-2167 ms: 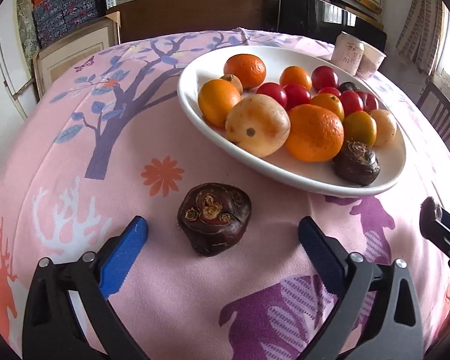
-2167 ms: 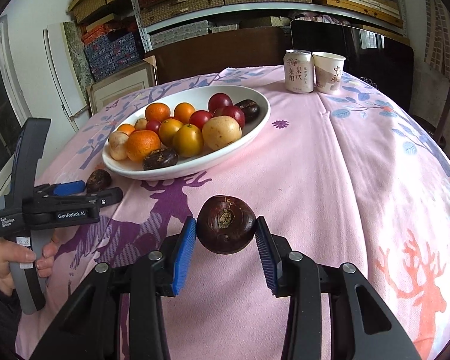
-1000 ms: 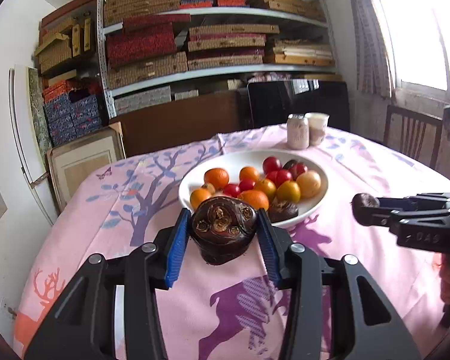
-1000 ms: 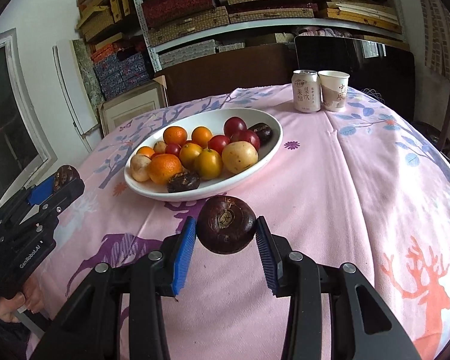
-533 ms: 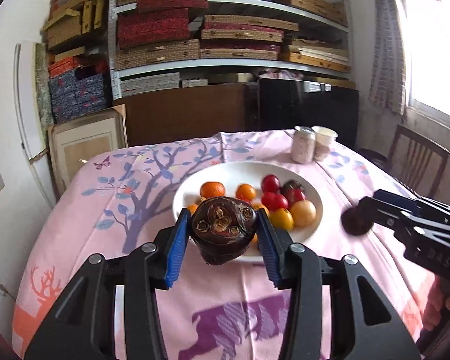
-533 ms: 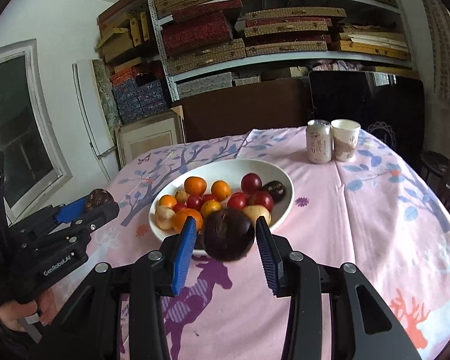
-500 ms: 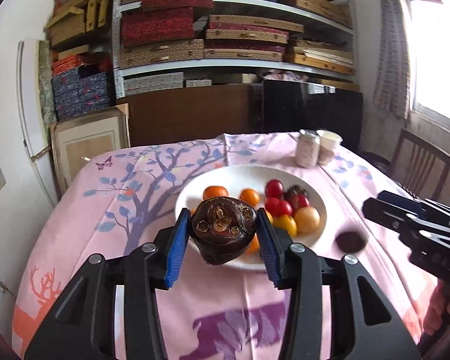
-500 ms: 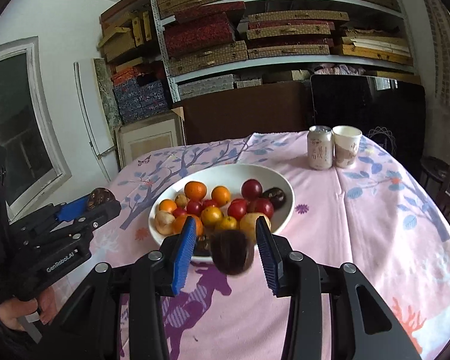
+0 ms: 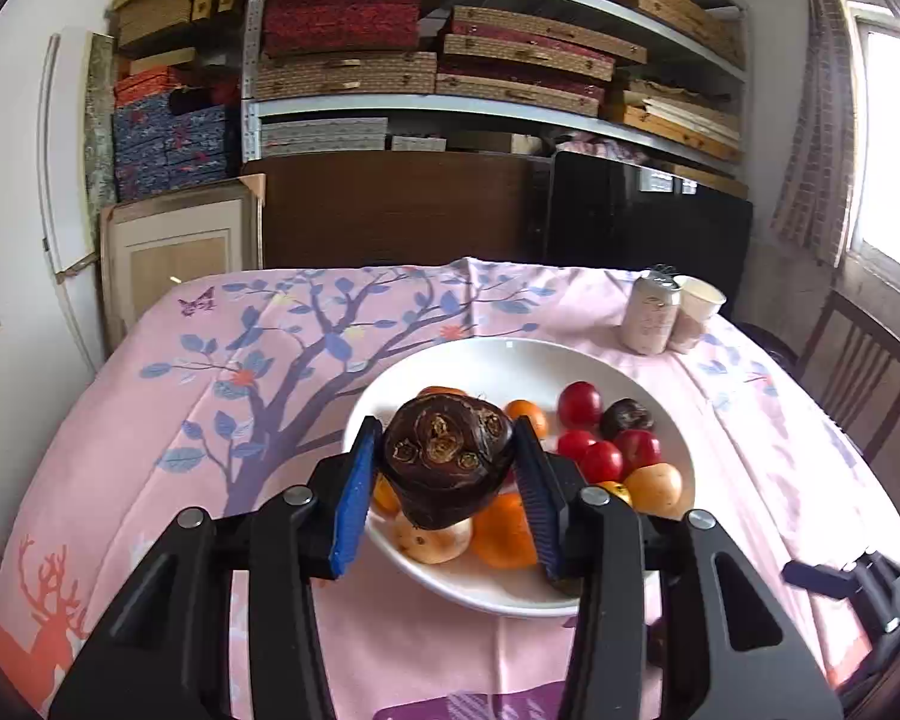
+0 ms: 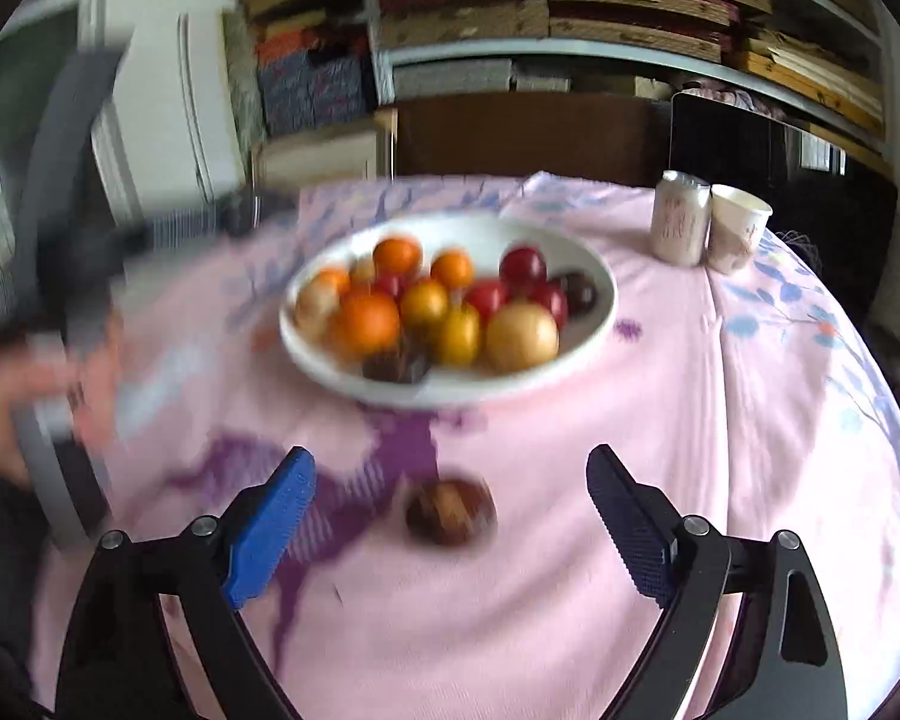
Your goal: Organize fruits
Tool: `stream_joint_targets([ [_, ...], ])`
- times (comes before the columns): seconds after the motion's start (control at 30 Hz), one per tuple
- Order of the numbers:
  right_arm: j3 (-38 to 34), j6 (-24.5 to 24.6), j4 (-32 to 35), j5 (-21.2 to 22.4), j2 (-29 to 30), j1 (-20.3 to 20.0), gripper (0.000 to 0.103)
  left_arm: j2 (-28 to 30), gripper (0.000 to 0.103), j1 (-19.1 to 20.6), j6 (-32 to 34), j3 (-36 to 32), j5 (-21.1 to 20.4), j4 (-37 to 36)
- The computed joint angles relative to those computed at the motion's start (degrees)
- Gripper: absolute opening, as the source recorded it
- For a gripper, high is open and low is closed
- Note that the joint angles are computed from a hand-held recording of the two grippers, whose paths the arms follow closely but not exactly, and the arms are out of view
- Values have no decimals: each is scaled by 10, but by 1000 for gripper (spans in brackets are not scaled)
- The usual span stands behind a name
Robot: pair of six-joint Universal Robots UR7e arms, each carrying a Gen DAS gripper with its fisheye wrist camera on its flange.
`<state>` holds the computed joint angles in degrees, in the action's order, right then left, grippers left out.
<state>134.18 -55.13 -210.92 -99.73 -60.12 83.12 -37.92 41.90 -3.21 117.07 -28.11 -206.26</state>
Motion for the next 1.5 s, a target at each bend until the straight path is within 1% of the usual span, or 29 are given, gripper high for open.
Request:
stream_joint_targets([
  [0.03, -12, 0, -12, -23, 19, 4, 93, -2, 43, 1, -5, 0, -7, 6],
  [0.07, -28, 9, 0, -46, 32, 10, 93, -2, 43, 1, -6, 0, -11, 7],
  [0.13, -62, 43, 46, -80, 47, 17, 93, 5, 43, -1, 4, -4, 0, 11],
  [0.2, -81, 58, 66, -99, 60, 21, 93, 17, 43, -3, 24, -12, 16, 1],
  [0.23, -85, 63, 71, -105, 64, 20, 93, 19, 43, -2, 30, -14, 17, 1],
  [0.27, -81, 67, 69, -96, 61, 17, 89, 19, 43, 0, 32, -16, 14, 4],
  [0.3, -73, 75, 76, -73, 49, 11, 68, 18, 43, 3, 31, -17, 9, 9],
  [0.33, -67, 82, 76, -58, 41, 6, 41, 17, 43, 6, 30, -18, 5, 16],
  [0.4, -61, 80, 52, -64, 45, 6, 42, 19, 43, 8, 33, -22, 8, 20],
  [0.5, -54, 90, 78, -37, 27, -1, 42, 19, 43, 7, 31, -23, 15, 25],
  [0.57, -53, 82, 71, -21, 17, 4, 42, 18, 43, 4, 32, -23, 20, 21],
  [0.63, -61, 92, 76, -11, 4, 14, 41, 23, 43, 0, 49, -29, 25, 4],
  [0.67, -71, 108, 97, 2, -6, 17, 41, 26, 43, -1, 58, -35, 26, -4],
  [0.73, -100, 169, 145, 38, -22, 19, 41, 35, 43, 1, 77, -48, 21, -19],
  [0.77, -117, 194, 163, 53, -24, 21, 41, 39, 43, 5, 86, -57, 12, -24],
  [0.8, -135, 210, 170, 60, -20, 25, 41, 42, 43, 9, 87, -63, 4, -31],
  [0.87, -161, 224, 164, 57, -3, 36, 41, 42, 43, 17, 75, -70, -10, -27],
  [0.9, -175, 220, 159, 56, 10, 42, 41, 43, 43, 23, 69, -72, -19, -26],
  [0.97, -198, 207, 146, 51, 37, 51, 41, 44, 43, 32, 66, -78, -22, -11],
  [1.07, -222, 184, 165, 59, 63, 57, 41, 57, 43, 44, 98, -94, -4, -19],
  [1.2, -256, 168, 181, 25, 99, 67, 41, 58, 43, 59, 98, -99, 5, -11],
  [1.27, -262, 166, 179, 29, 107, 66, 41, 58, 43, 63, 97, -100, 3, -11],
  [1.3, -262, 161, 176, 35, 109, 64, 41, 60, 43, 65, 96, -102, 4, -15],
  [1.33, -261, 155, 165, 39, 111, 63, 47, 63, 43, 67, 96, -104, 7, -26],
  [1.37, -258, 149, 140, 37, 115, 63, 59, 65, 48, 68, 96, -106, 8, -38],
  [1.4, -251, 145, 113, 34, 116, 62, 87, 65, 61, 68, 89, -106, 6, -41],
  [1.43, -242, 146, 66, 29, 119, 62, 92, 70, 86, 66, 84, -112, 28, -42],
  [1.47, -235, 146, 38, 27, 118, 60, 95, 75, 99, 63, 78, -121, 58, -40],
  [1.5, -228, 145, 23, 21, 112, 60, 99, 75, 99, 60, 75, -122, 70, -43],
])
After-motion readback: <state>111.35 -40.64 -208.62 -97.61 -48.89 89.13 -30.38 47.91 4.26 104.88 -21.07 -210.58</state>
